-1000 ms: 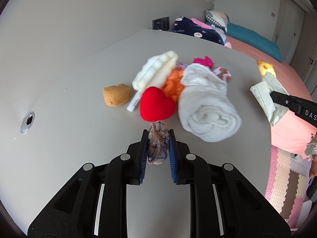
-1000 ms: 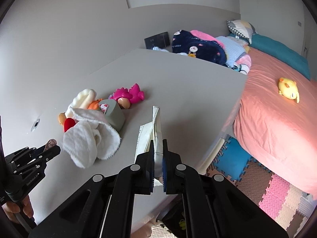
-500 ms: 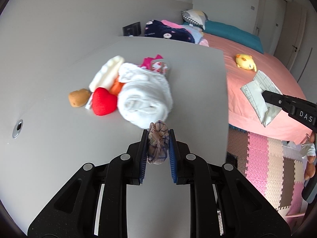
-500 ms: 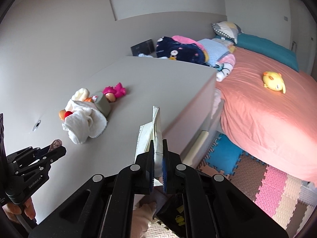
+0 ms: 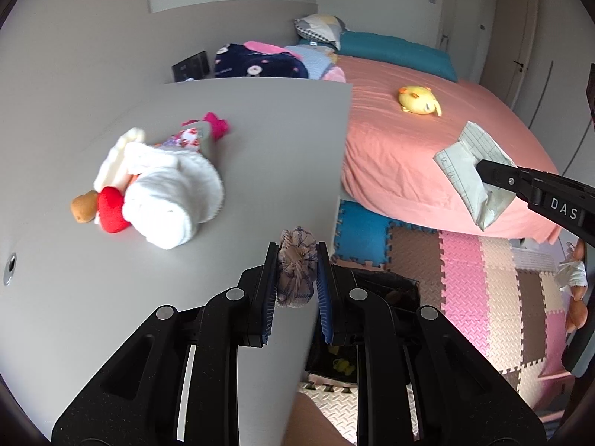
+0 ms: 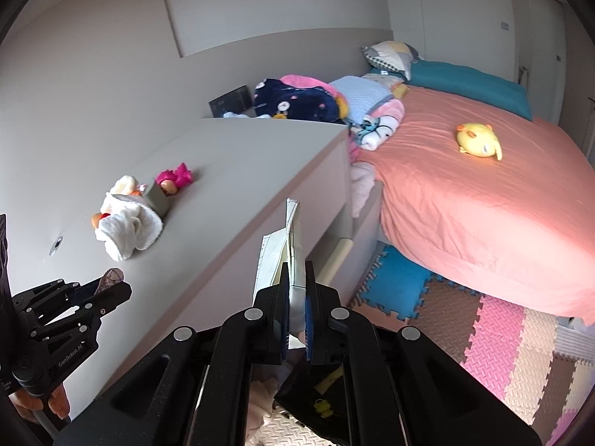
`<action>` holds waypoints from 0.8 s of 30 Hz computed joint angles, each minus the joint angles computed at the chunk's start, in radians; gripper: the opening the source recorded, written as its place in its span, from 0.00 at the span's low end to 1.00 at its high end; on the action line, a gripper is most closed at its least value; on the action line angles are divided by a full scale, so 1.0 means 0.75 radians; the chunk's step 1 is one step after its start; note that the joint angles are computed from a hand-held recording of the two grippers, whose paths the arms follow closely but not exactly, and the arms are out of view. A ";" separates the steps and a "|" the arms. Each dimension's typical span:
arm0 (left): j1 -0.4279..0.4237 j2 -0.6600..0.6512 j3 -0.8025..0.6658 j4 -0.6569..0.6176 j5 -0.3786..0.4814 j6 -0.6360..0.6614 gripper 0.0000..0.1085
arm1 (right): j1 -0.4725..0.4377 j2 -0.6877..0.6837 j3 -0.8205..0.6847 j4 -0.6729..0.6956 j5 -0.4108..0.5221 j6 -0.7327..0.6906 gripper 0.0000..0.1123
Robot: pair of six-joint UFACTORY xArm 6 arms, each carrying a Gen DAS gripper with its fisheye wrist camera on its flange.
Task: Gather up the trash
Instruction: 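Carry the plaid ball and tissue packet down over the black bin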
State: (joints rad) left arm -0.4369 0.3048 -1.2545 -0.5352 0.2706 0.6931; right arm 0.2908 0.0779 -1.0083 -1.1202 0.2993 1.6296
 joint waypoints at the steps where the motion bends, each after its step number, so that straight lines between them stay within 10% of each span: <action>1: -0.010 -0.002 0.002 -0.007 0.002 0.010 0.18 | -0.005 -0.018 0.021 -0.012 0.003 0.019 0.06; 24: -0.187 0.039 -0.038 -0.066 0.100 0.137 0.18 | -0.074 -0.310 0.344 -0.088 0.092 0.182 0.06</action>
State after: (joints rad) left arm -0.5768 0.3343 -1.2829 -0.5845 0.3455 0.7959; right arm 0.2352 -0.1546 -0.7504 -1.1859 0.3679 1.7659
